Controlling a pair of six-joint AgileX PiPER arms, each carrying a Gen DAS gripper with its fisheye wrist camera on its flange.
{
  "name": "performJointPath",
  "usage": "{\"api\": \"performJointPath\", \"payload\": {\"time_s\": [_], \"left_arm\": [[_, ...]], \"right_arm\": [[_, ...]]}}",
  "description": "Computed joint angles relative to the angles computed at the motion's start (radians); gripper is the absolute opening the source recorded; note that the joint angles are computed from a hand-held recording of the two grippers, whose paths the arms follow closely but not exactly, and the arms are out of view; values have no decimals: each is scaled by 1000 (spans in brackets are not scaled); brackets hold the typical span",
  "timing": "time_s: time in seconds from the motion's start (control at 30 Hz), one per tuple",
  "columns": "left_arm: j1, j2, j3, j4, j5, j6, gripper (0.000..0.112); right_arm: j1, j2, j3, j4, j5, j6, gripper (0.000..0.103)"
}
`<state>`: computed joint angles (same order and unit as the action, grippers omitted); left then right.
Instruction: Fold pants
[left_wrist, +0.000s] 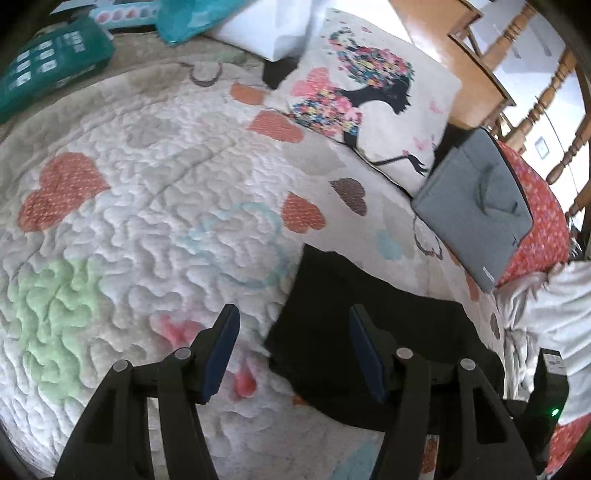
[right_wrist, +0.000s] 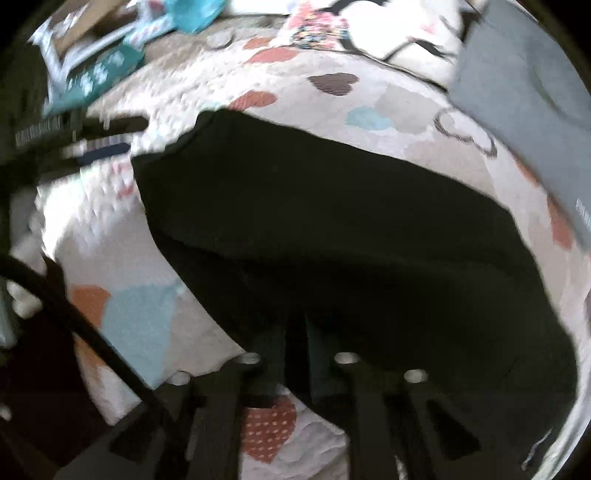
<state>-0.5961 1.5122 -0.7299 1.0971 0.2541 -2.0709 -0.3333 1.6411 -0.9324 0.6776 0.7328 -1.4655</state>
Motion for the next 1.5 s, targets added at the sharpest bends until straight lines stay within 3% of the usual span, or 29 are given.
{"api": "performJointPath", "payload": {"time_s": [0.07, 0.27, 0.43, 0.47, 0.5, 0.57, 0.63, 0.73, 0.77, 0.8, 0.9, 1.0, 1.1, 1.17, 1.23, 1.27, 1.3, 1.37, 1.5], "left_arm": [[13, -15, 20, 6, -8, -21, 60], [41, -31, 47, -52, -14, 11, 60], [48, -39, 58, -74, -21, 25, 60], [42, -40, 56, -85, -10, 36, 60], [39, -41, 54, -91, -1, 42, 60], [39, -45, 55, -115, 6, 65, 60], [42, -55, 65, -125, 1, 69, 60], [29, -69, 66, -139, 31, 86, 60], [20, -77, 68, -132, 51, 78, 60], [14, -84, 71, -128, 64, 74, 60], [28, -106, 97, -123, 64, 64, 60], [68, -97, 114, -147, 33, 78, 60], [118, -89, 135, -200, -55, 116, 60], [108, -92, 135, -179, -40, 96, 60], [112, -96, 143, -150, -44, 70, 60], [121, -101, 151, -144, -63, 62, 60], [131, -100, 156, -145, -85, 61, 60], [159, -93, 173, -151, -159, 72, 60], [122, -79, 150, -241, -138, 185, 60]], "right_arm": [[-26, 7, -23, -7, 64, 29, 3], [-65, -23, 33, -43, 118, 3, 2], [-84, -76, 125, -39, 79, -53, 5], [-82, -98, 135, -30, 59, -49, 15], [-75, -137, 153, 1, 34, -58, 34], [-59, -187, 180, 89, 3, -135, 59], [4, -198, 193, 94, -66, -133, 61], [127, -134, 182, 54, -194, -71, 56], [146, -95, 160, 23, -202, -19, 20], [142, -49, 123, -4, -170, 39, 12], [66, -27, 63, 22, -21, 67, 4], [34, -28, 73, -25, 52, 75, 1], [46, -51, 117, -81, 52, 87, 1], [58, -52, 82, -146, 147, 157, 2], [67, -83, 61, -142, 207, 184, 8], [80, -98, 48, -135, 220, 208, 24], [108, -110, 12, -116, 238, 256, 47], [179, -103, -62, -97, 245, 358, 67], [411, 42, -317, -225, 272, 687, 67]]}}
